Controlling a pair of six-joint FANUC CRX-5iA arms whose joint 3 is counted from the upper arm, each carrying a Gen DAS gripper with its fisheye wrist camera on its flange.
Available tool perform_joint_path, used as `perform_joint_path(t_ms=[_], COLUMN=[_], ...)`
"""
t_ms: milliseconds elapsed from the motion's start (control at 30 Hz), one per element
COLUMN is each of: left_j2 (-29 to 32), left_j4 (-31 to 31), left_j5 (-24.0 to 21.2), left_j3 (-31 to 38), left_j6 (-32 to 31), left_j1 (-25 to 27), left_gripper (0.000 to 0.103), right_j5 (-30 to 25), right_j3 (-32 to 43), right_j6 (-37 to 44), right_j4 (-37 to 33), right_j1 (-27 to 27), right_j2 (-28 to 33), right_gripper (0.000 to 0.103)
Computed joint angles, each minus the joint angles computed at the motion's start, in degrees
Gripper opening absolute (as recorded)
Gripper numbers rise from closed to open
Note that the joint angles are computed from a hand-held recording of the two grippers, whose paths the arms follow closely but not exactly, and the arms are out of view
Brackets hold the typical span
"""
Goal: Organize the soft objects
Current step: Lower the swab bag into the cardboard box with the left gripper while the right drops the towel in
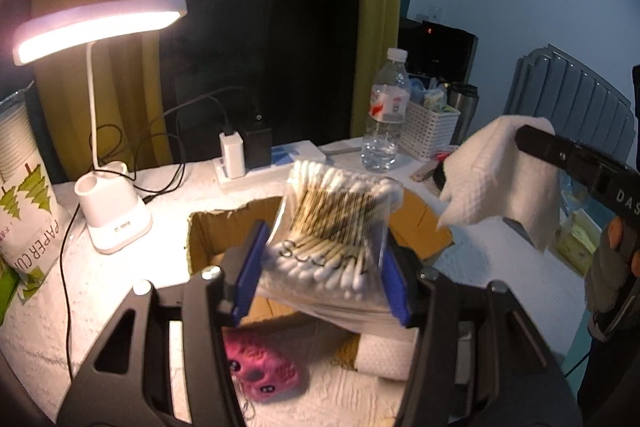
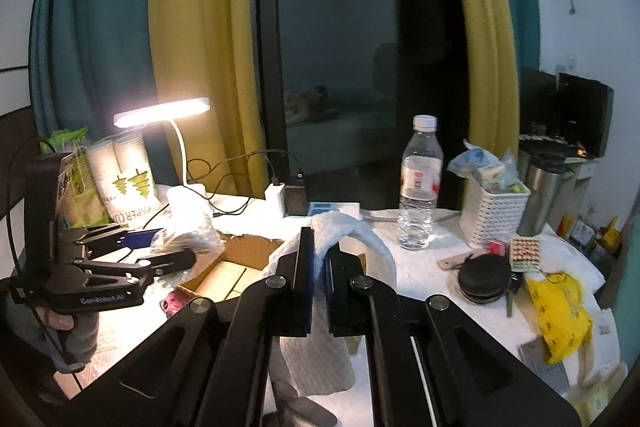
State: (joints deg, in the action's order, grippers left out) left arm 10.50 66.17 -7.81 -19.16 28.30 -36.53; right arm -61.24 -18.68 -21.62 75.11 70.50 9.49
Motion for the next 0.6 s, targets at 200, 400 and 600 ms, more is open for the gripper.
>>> perform_joint_path(t_ms=[200,400,600], left_j2=[4.19,8.2,11.67], left_j4=[-10.39,-21.44,-25.66], left_j5=[-3.32,-7.33,-11.58], left_j3=[5.12,10.82,15.12], left_j6=[10.2,21.06,26.04], left_j1=[1.86,3.45,4.3], left_gripper=[0.054,0.054,0.055], right_j5=[5.68,12.44,17.63], right_j3=[-0.49,-1.75,-0.87], right_j6=[-0.31,-2.14,-1.21], right_j4=[0.9,0.63,-0.98], right_j1=[-3.5,-7.1,-10.32], right_j2=[0.44,1.06,3.55], right_gripper=[0.006,0.006,0.006])
